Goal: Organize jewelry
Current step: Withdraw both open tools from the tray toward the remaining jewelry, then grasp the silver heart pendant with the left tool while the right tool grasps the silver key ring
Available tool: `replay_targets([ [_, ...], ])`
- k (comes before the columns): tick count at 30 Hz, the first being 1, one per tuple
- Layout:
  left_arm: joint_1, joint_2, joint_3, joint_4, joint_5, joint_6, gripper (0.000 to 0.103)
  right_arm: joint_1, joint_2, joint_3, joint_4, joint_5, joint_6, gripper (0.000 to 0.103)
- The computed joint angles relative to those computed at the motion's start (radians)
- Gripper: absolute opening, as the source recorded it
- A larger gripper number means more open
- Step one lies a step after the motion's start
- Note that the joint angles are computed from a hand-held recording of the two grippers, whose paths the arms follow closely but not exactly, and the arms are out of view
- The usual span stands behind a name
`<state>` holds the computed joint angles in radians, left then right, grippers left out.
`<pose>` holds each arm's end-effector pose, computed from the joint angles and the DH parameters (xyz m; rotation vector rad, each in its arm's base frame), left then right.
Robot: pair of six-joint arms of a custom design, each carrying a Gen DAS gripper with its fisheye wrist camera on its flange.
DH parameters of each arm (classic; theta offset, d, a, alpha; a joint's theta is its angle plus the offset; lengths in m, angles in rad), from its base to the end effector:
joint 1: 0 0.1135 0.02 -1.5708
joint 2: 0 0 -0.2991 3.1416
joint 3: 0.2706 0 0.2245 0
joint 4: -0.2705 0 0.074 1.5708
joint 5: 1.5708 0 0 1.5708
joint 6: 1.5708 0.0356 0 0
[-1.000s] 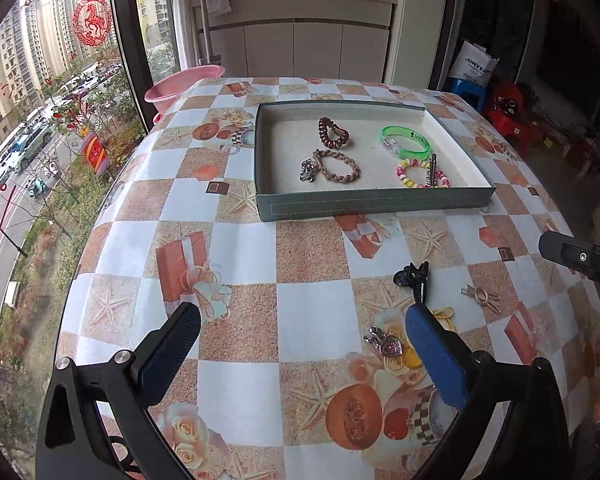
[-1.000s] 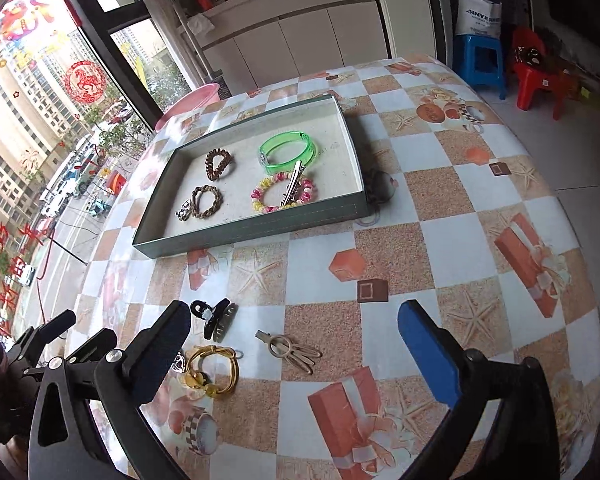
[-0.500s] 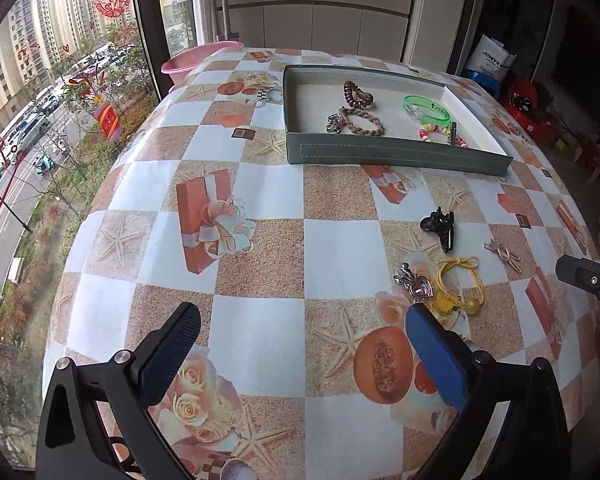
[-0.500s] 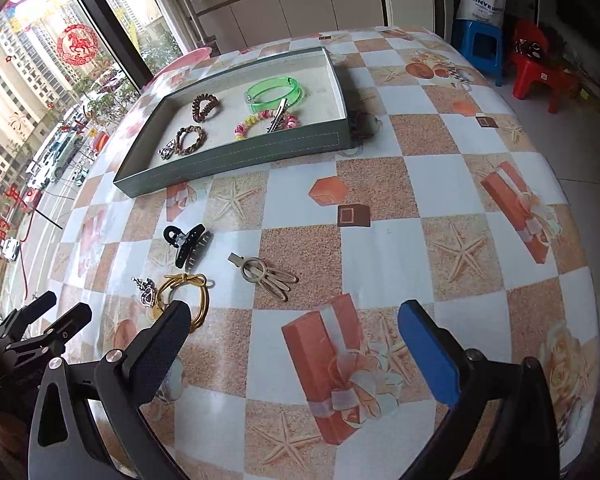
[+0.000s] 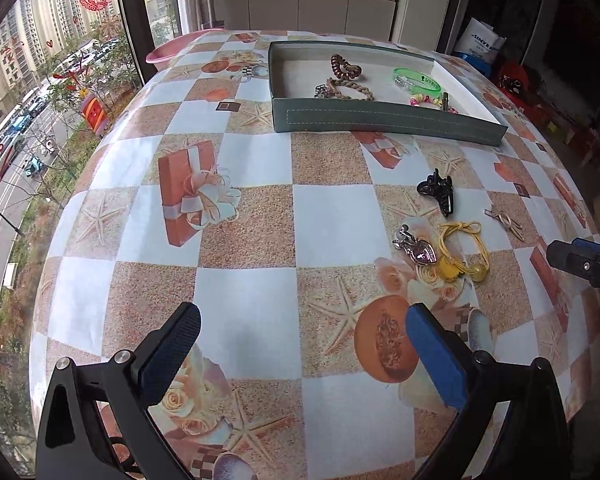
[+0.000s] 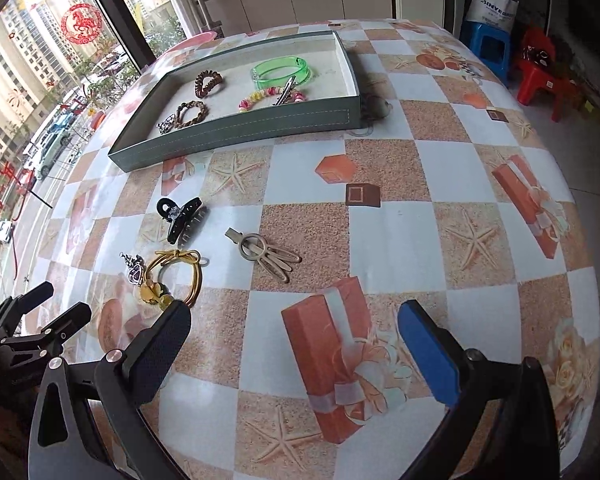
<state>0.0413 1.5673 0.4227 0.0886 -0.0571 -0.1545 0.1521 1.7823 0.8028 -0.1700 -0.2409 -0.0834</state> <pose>0.2167 0.0110 0.1451 -0.2761 2.6097 0.0357 0.2929 0.0535 0.1607 -0.3878 2.6817 0.3475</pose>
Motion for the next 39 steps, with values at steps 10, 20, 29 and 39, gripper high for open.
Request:
replay_targets([
  [10, -0.073, 0.096, 0.07, 0.02, 0.0, 0.006, 0.103, 0.032, 0.049, 0.024, 0.006, 0.039, -0.005, 0.103],
  [20, -0.055, 0.198, 0.136, 0.028, 0.024, 0.078, 0.103, 0.069, 0.096, 0.031, 0.054, 0.082, -0.071, 0.086],
  [29, -0.084, 0.244, 0.198, 0.02, 0.006, 0.093, 0.103, 0.136, 0.128, 0.068, 0.092, 0.131, -0.157, 0.059],
  [39, -0.134, 0.222, 0.214, -0.008, 0.043, 0.129, 0.055, 0.159, 0.142, 0.114, 0.039, 0.126, -0.17, 0.041],
])
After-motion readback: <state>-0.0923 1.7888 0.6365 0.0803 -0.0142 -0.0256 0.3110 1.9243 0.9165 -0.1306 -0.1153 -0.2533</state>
